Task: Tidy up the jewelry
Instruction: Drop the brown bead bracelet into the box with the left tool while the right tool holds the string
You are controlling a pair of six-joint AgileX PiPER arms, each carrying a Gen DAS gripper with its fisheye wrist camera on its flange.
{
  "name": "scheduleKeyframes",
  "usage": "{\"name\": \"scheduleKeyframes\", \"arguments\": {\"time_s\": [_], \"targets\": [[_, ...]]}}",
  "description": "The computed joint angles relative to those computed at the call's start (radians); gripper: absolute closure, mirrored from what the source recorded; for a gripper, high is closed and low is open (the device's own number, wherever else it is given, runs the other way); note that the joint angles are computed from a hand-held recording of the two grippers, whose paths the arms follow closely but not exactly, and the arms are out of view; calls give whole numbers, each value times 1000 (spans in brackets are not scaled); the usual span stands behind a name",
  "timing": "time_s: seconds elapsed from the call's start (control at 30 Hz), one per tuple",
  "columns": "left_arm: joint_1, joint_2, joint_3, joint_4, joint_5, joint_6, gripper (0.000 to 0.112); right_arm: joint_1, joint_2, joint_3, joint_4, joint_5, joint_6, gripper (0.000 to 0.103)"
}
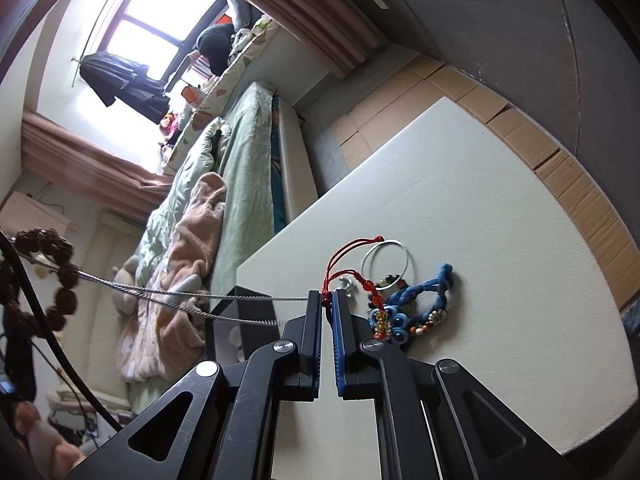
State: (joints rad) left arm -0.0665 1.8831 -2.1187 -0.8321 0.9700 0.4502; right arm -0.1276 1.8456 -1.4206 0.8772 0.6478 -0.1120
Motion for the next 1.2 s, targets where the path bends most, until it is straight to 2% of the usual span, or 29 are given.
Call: {"name": "scheduleKeyframes", "arguments": {"time_s": [0.1, 0.2, 0.27, 0.43, 0.5, 0.6, 0.73, 0.93, 1.2], "targets": [[7, -19, 5, 19, -14, -3, 92, 14, 5, -10, 12, -2, -8, 96], [-9, -60, 47, 66, -65, 38, 92, 25, 13, -24, 15, -3, -6, 96], [-10, -61, 37, 89, -59, 48, 92, 28, 19, -33, 13, -1, -2, 96], [-19, -7, -72, 213, 28, 9, 92, 48, 48, -67, -15, -1, 38, 96], [-33, 2, -75, 277, 42, 20, 92, 53, 56, -79, -27, 1, 54, 96], [-65, 16, -56, 399, 65, 51, 92, 57, 61, -89, -28, 5, 56, 96], [-99, 97, -77, 594, 144, 34, 92, 56, 52, -84, -27, 5, 51, 96], [-86, 168, -104, 733, 171, 53, 92, 60, 47, -80, -34, 3, 59, 96], [-106, 119, 0, 850, 45, 70, 92, 74, 59, -97, -53, 7, 75, 96]]}}
